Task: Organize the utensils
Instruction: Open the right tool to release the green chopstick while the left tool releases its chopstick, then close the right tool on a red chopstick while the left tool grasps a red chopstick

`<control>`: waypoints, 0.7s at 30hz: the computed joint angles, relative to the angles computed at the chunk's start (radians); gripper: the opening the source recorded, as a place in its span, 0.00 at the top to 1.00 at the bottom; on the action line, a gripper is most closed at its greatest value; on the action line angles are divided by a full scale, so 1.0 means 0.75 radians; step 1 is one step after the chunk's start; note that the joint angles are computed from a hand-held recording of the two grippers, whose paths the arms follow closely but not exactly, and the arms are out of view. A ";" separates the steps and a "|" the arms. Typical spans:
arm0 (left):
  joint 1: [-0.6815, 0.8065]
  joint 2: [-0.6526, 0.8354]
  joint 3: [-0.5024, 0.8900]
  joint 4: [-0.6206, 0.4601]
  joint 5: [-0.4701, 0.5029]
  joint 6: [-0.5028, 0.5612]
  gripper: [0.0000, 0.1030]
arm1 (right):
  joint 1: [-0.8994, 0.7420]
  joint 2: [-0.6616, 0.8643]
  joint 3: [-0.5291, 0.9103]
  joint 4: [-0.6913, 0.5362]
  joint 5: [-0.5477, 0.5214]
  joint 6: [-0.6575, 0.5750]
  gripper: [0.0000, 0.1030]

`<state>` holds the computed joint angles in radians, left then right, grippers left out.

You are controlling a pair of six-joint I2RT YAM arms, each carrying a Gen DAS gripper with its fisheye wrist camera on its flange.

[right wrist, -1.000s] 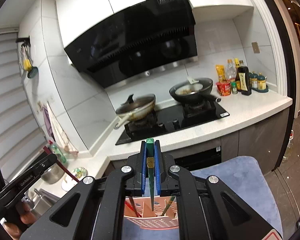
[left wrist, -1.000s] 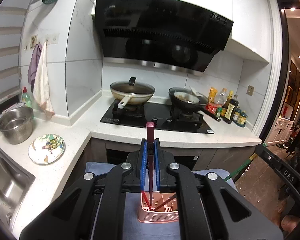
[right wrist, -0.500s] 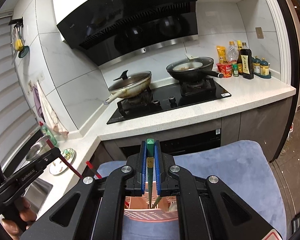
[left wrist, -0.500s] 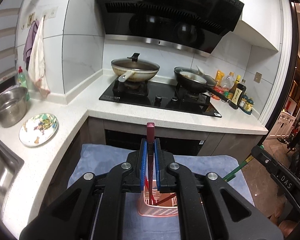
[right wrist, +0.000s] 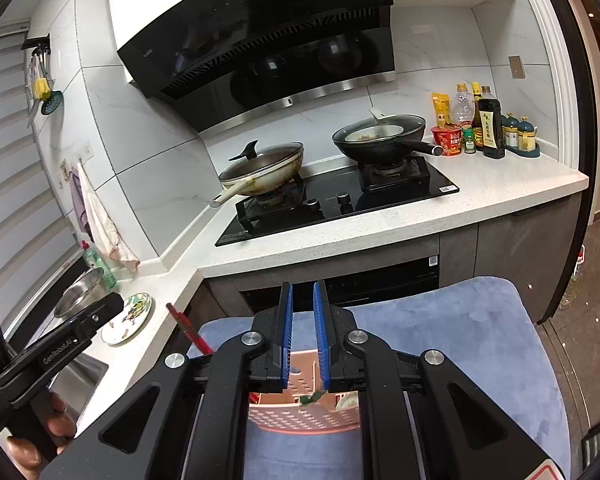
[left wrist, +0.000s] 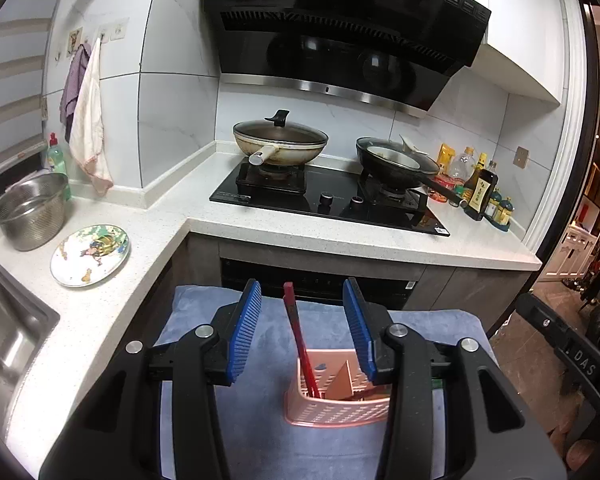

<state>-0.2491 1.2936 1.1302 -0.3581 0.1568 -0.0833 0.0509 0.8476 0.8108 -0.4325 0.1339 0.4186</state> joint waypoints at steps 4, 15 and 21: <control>0.014 -0.072 -0.047 -0.021 0.012 0.020 0.60 | 0.054 -0.074 -0.013 -0.064 0.035 0.009 0.88; 0.111 -0.322 -0.263 -0.108 0.093 0.066 0.60 | 0.521 -0.371 -0.127 -0.372 0.411 0.194 0.87; 0.176 -0.513 -0.424 -0.185 0.138 0.124 0.60 | 1.097 -0.423 -0.149 -0.712 0.833 0.604 0.87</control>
<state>-0.1175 0.9090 0.8121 -0.4967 0.2602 0.0098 0.8735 0.5304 0.6990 -0.9668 0.7584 0.8715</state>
